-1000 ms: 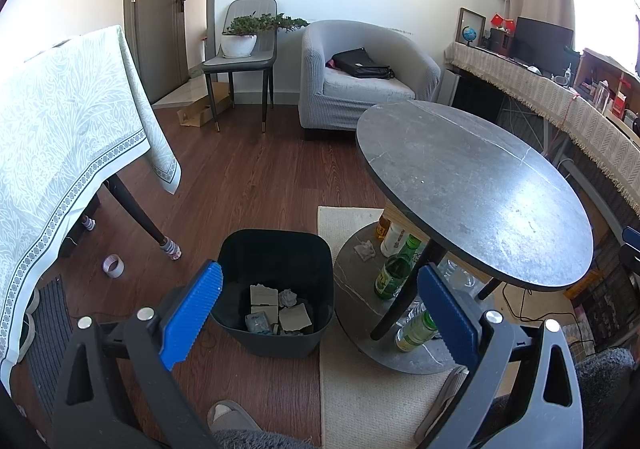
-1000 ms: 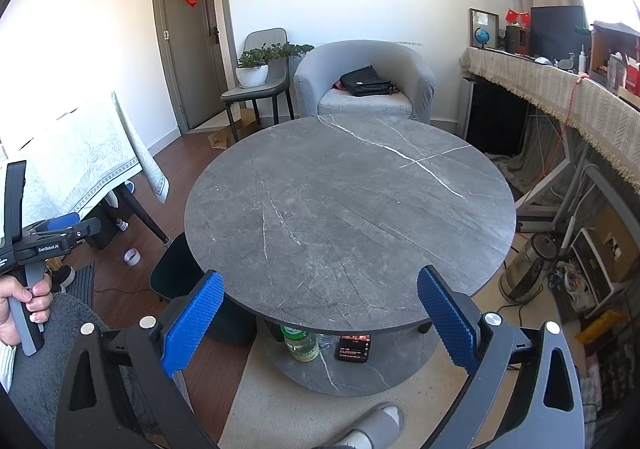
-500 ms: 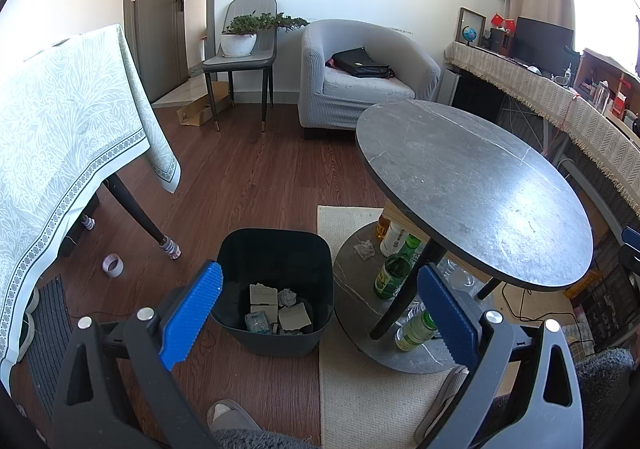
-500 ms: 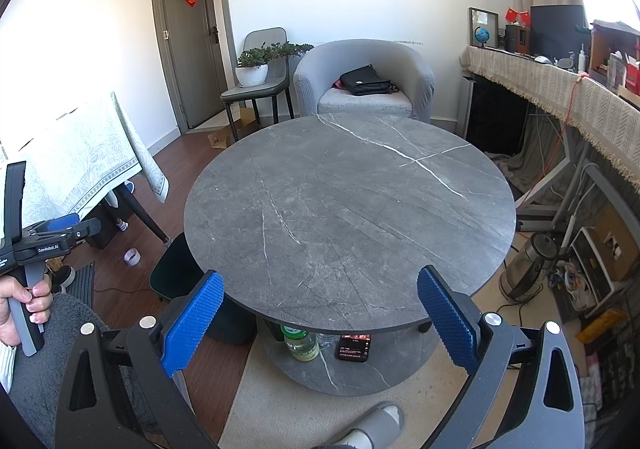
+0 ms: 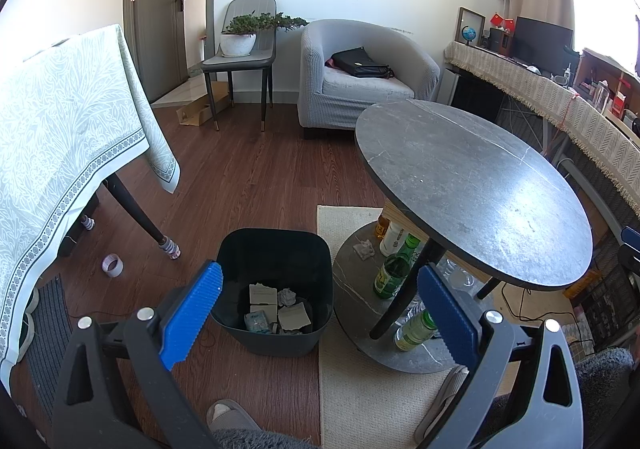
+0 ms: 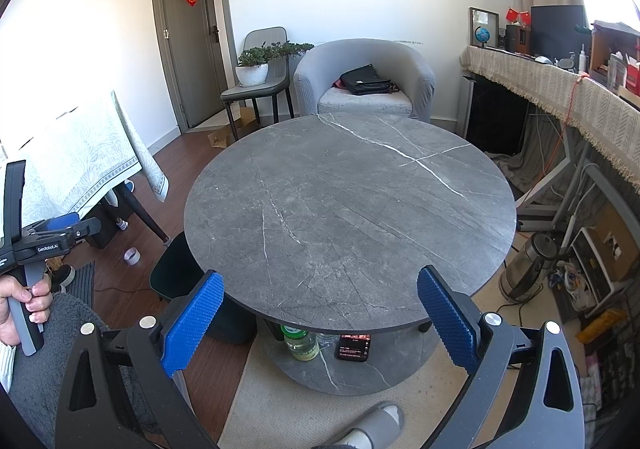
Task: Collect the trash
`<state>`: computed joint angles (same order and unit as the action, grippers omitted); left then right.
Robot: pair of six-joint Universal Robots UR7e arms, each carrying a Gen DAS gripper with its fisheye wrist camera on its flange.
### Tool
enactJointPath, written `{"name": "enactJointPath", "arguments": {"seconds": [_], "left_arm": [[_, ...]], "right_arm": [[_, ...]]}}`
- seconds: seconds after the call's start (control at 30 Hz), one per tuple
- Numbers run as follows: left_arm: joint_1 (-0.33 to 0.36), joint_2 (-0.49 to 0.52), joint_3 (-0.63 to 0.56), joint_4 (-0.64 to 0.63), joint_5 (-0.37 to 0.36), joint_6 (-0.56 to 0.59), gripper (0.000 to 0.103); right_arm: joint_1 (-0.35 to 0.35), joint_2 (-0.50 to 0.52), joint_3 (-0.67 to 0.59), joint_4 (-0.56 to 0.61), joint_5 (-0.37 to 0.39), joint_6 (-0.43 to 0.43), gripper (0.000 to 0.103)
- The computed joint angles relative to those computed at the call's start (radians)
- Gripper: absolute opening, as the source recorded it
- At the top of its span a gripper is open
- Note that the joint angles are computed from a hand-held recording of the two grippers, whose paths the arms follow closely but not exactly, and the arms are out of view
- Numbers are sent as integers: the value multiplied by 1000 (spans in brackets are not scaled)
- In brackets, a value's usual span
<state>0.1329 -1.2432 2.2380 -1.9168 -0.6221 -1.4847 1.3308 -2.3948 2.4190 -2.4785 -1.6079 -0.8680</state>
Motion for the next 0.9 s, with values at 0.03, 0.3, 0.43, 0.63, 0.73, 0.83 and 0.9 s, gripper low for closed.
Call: {"name": "enactJointPath", "arguments": {"seconds": [0.03, 0.3, 0.43, 0.63, 0.73, 0.83, 0.9], "left_arm": [[0, 0, 0, 1, 0, -2, 100], [-3, -2, 2, 0, -2, -3, 100], [-2, -1, 0, 2, -1, -4, 100], [-2, -2, 0, 3, -2, -2, 100], [-2, 0, 1, -1, -4, -2, 100], [-4, 1, 2, -2, -4, -3, 100], [-3, 1, 1, -2, -4, -3, 100]], "right_arm": [[1, 1, 0, -1, 0, 2, 98], [-1, -6, 12, -7, -3, -1, 98], [-1, -6, 13, -7, -3, 0, 98], [1, -6, 12, -6, -5, 0, 98], [1, -6, 12, -6, -4, 1, 98], [2, -6, 12, -7, -5, 1, 98], [3, -5, 11, -6, -6, 1, 98]]}}
